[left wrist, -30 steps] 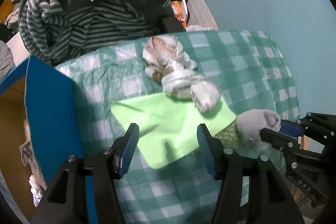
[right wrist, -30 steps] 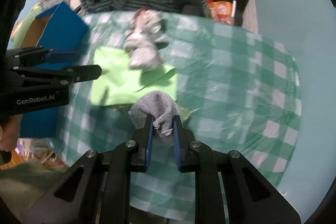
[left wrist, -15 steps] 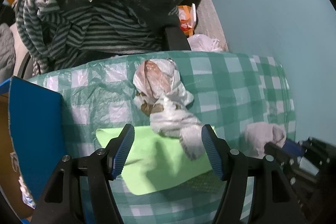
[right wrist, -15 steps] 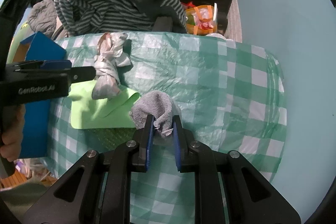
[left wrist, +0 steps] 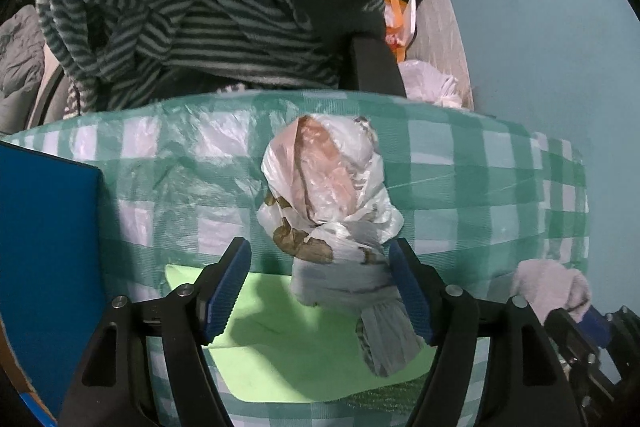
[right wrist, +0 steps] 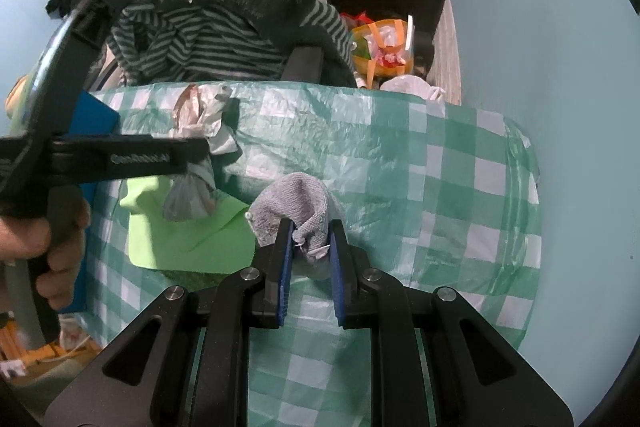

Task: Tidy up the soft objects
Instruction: 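Grasp the white plastic-wrapped bundle with the left tool while the right tool holds the grey sock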

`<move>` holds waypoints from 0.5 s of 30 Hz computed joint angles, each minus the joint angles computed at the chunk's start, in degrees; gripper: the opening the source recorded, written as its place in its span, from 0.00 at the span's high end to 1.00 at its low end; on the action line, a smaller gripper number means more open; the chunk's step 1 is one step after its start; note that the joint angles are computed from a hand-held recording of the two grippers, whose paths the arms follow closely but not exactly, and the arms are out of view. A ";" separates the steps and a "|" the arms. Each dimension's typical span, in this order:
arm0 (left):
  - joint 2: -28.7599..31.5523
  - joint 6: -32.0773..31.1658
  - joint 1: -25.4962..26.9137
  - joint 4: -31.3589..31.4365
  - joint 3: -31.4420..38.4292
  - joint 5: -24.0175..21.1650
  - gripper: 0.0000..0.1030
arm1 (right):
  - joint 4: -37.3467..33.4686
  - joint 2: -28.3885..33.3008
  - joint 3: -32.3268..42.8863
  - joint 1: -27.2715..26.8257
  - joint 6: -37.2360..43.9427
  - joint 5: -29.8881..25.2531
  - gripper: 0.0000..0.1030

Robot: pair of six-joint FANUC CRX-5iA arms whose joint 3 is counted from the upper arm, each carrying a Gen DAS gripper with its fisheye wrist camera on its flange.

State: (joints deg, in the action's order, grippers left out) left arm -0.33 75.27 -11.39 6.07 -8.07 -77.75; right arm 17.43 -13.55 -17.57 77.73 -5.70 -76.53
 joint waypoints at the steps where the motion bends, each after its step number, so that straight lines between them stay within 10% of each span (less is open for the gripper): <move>1: 0.07 0.20 -0.06 -0.01 -0.16 0.08 0.27 | -0.05 -0.06 -0.08 -0.10 0.16 0.13 0.85; 15: -2.90 -7.71 -1.67 -0.12 -2.99 2.04 0.55 | 0.06 -0.46 -0.55 0.29 -0.38 0.65 0.85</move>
